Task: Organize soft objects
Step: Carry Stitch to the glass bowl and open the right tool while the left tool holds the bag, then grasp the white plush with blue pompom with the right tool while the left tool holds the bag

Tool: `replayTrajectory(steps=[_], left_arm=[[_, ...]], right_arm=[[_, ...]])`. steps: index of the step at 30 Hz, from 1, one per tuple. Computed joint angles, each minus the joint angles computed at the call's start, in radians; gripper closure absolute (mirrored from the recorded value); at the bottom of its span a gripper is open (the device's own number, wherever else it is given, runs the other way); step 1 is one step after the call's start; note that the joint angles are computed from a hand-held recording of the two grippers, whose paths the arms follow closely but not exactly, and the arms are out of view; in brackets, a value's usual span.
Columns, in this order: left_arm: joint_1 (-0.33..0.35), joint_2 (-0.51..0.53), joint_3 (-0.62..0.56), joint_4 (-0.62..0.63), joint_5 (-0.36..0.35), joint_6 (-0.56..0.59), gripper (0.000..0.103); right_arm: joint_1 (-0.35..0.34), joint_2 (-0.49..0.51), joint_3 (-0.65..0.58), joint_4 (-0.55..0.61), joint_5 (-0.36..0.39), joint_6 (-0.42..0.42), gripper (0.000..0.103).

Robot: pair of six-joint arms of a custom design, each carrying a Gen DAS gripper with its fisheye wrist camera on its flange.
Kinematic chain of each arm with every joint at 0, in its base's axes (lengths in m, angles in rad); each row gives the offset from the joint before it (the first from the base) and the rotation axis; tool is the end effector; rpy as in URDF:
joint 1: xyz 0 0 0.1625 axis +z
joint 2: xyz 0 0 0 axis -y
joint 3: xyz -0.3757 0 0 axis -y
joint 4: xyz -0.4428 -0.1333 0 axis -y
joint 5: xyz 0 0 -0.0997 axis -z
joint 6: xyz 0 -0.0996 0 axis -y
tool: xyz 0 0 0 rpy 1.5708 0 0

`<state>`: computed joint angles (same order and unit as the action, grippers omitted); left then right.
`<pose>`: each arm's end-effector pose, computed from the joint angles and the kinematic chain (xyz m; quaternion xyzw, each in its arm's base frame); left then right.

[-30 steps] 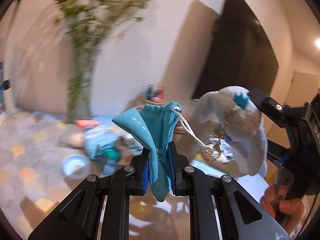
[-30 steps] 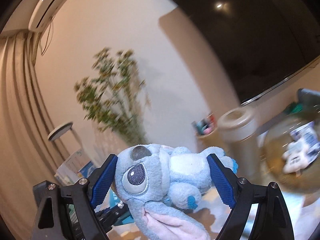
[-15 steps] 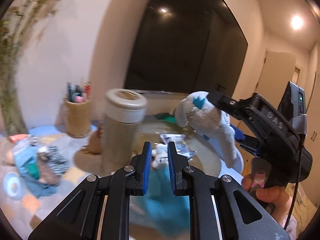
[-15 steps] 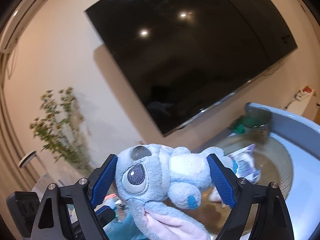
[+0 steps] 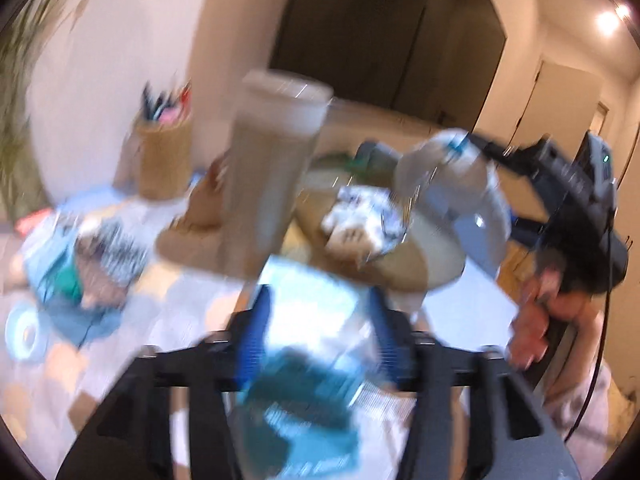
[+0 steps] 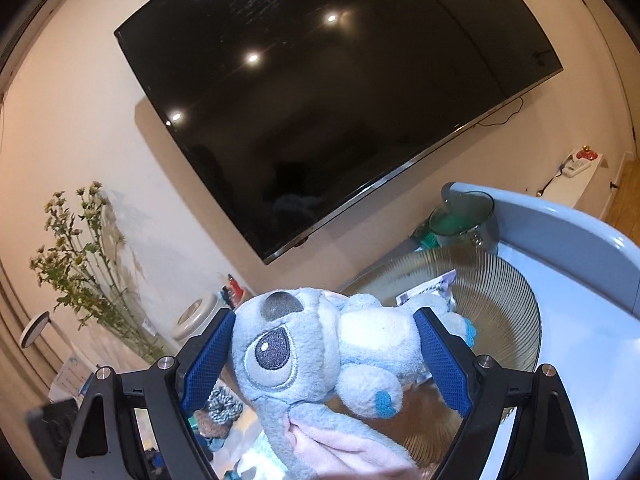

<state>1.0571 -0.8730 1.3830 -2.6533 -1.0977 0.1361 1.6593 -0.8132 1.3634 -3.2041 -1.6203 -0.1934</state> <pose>-0.2177 -0.7494 0.2137 0.2350 0.9049 -0.3118 0.1693 0.1959 -0.7559 0.2454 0.1077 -0.8499 0.5135 0.0482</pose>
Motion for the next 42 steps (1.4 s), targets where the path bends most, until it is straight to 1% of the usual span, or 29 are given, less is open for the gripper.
replayTrajectory(steps=[1, 2, 3, 5, 6, 7, 11, 13, 15, 18, 19, 20, 21, 23, 24, 25, 27, 28, 29, 31, 32, 34, 35, 36, 37, 39, 40, 42], left_arm=[[0.005, -0.019, 0.02, 0.017, 0.005, -0.005, 0.025], [0.009, -0.043, 0.049, 0.029, 0.008, 0.002, 0.021], [0.016, -0.052, 0.063, 0.03, 0.0, 0.022, 0.018], [0.026, -0.078, 0.103, 0.041, -0.034, 0.066, 0.017], [0.036, -0.083, 0.111, 0.054, -0.074, 0.098, 0.017], [0.043, -0.087, 0.125, 0.067, -0.094, 0.126, 0.017], [0.033, -0.048, 0.124, 0.096, -0.022, 0.173, 0.017], [0.032, -0.025, 0.114, 0.074, -0.003, 0.194, 0.017], [0.026, -0.001, 0.104, 0.044, 0.024, 0.21, 0.017], [0.02, 0.046, 0.069, 0.027, 0.093, 0.207, 0.017], [0.023, 0.058, 0.054, 0.04, 0.097, 0.195, 0.019], [0.027, 0.069, 0.042, 0.046, 0.104, 0.165, 0.046], [0.036, 0.071, 0.037, 0.041, 0.087, 0.115, 0.059], [0.052, 0.056, 0.045, 0.014, 0.029, 0.072, 0.082], [0.055, 0.049, 0.053, 0.002, 0.014, 0.07, 0.086], [0.054, 0.042, 0.065, -0.016, 0.02, 0.082, 0.09], [0.05, 0.034, 0.079, -0.036, 0.03, 0.091, 0.09], [0.049, 0.032, 0.085, -0.043, 0.031, 0.09, 0.09], [0.047, 0.031, 0.092, -0.054, 0.036, 0.09, 0.09], [0.041, 0.026, 0.107, -0.077, 0.051, 0.094, 0.09], [0.042, 0.026, 0.109, -0.088, 0.054, 0.1, 0.09], [0.038, 0.016, 0.125, -0.108, 0.063, 0.106, 0.09], [0.036, 0.008, 0.136, -0.117, 0.066, 0.102, 0.09], [0.038, 0.01, 0.13, -0.117, 0.069, 0.097, 0.09], [0.037, 0.005, 0.131, -0.113, 0.071, 0.087, 0.09], [0.036, 0.004, 0.125, -0.112, 0.08, 0.078, 0.09], [0.034, 0.006, 0.12, -0.113, 0.088, 0.073, 0.09], [0.032, 0.0, 0.118, -0.111, 0.097, 0.06, 0.09]], right_arm=[[0.0, -0.004, 0.01, -0.005, 0.007, 0.002, 0.014], [0.0, -0.007, 0.019, -0.011, 0.017, 0.002, 0.014], [0.001, -0.009, 0.027, -0.017, 0.023, 0.002, 0.014], [0.005, -0.015, 0.045, -0.03, 0.035, 0.004, 0.014], [0.008, -0.014, 0.049, -0.034, 0.036, 0.005, 0.014], [0.011, -0.014, 0.055, -0.04, 0.038, 0.004, 0.014], [0.019, -0.009, 0.07, -0.061, 0.037, 0.003, 0.014], [0.021, -0.005, 0.072, -0.063, 0.038, 0.006, 0.014], [0.018, -0.005, 0.076, -0.074, 0.059, 0.015, 0.015], [0.024, -0.001, 0.072, -0.087, 0.058, 0.009, 0.015], [0.027, 0.002, 0.066, -0.083, 0.051, 0.003, 0.015], [0.034, 0.009, 0.053, -0.063, 0.029, -0.014, 0.015], [0.04, 0.017, 0.04, -0.047, 0.0, -0.033, 0.015], [0.049, 0.032, 0.02, -0.024, -0.052, -0.066, 0.015], [0.048, 0.034, 0.019, -0.016, -0.064, -0.074, 0.015], [0.046, 0.031, 0.023, -0.009, -0.077, -0.079, 0.015], [0.039, 0.017, 0.048, -0.018, -0.111, -0.078, 0.015], [0.033, 0.006, 0.068, -0.025, -0.114, -0.073, 0.015], [0.015, -0.022, 0.119, -0.048, -0.092, -0.054, 0.014], [-0.021, -0.054, 0.205, -0.107, -0.065, -0.012, 0.005], [-0.034, -0.065, 0.233, -0.116, -0.06, 0.0, 0.002], [-0.069, -0.101, 0.299, -0.101, -0.043, 0.053, 0.002], [-0.091, -0.125, 0.346, -0.127, -0.017, 0.094, 0.002], [-0.099, -0.139, 0.376, -0.16, -0.011, 0.107, 0.002], [-0.097, -0.148, 0.393, -0.176, -0.037, 0.103, 0.002], [-0.064, -0.15, 0.398, -0.165, -0.166, 0.032, 0.0], [-0.044, -0.145, 0.386, -0.121, -0.232, -0.021, 0.0], [-0.015, -0.125, 0.356, -0.042, -0.333, -0.09, 0.0]])
